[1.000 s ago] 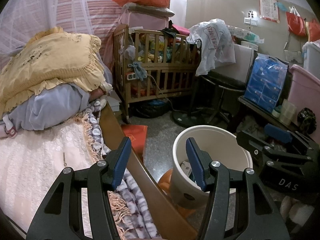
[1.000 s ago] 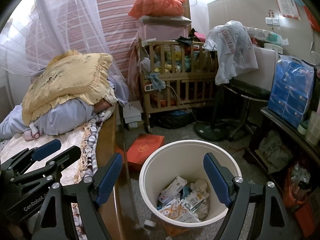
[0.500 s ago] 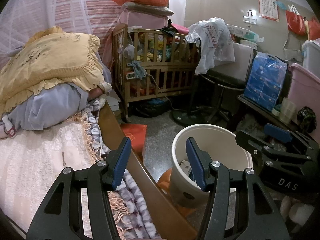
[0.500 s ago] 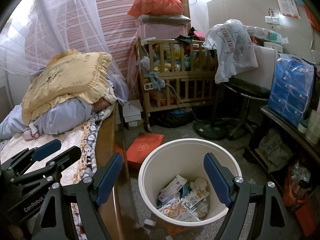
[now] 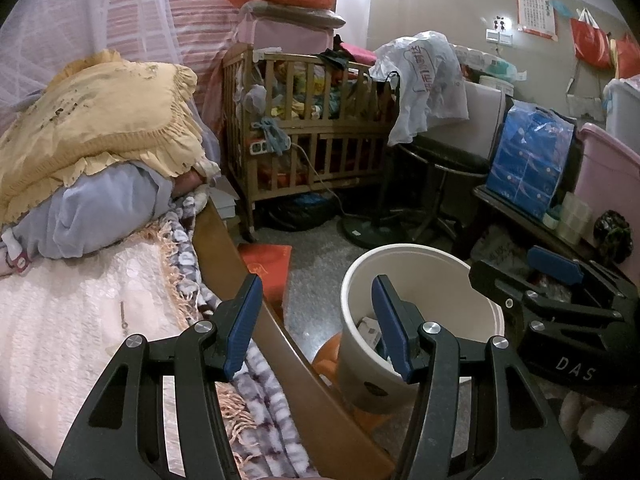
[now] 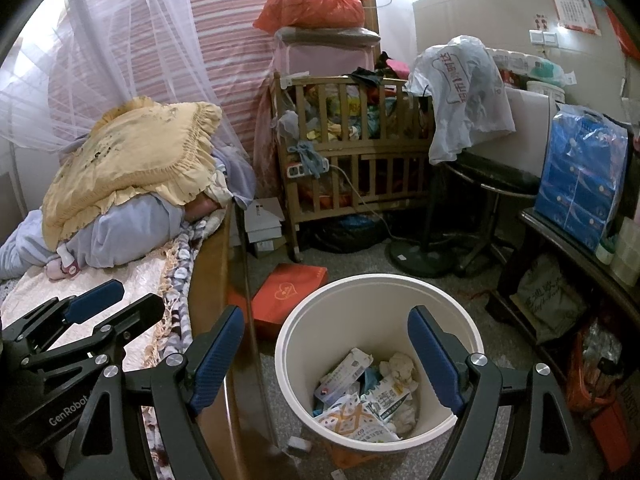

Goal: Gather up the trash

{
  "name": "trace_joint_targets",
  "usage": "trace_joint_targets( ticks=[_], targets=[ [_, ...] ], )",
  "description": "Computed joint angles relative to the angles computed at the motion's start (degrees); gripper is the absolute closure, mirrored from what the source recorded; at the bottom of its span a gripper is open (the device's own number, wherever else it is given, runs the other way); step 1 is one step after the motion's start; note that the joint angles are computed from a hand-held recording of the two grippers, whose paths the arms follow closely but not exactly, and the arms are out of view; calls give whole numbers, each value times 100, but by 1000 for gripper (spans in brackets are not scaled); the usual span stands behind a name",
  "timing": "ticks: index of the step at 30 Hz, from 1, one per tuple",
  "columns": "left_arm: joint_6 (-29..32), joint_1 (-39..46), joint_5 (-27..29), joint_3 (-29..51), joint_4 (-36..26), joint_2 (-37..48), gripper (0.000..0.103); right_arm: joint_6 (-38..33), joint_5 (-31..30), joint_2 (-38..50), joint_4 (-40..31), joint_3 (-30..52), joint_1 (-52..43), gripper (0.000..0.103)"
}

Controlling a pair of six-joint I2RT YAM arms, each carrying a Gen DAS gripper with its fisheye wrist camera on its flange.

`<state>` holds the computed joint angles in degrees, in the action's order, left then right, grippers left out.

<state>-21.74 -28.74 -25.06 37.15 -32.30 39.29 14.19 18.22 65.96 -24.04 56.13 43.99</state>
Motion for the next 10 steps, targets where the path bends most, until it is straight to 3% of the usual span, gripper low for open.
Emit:
trace_joint_targets(
  ticks=[6, 10],
  targets=[
    [-94, -248, -245, -99, -19, -93, 48, 12, 9, -66, 6, -105, 22, 21],
    [-174, -123, -77, -148, -216, -307, 48, 40, 45, -7, 55, -147, 155, 21]
  ],
)
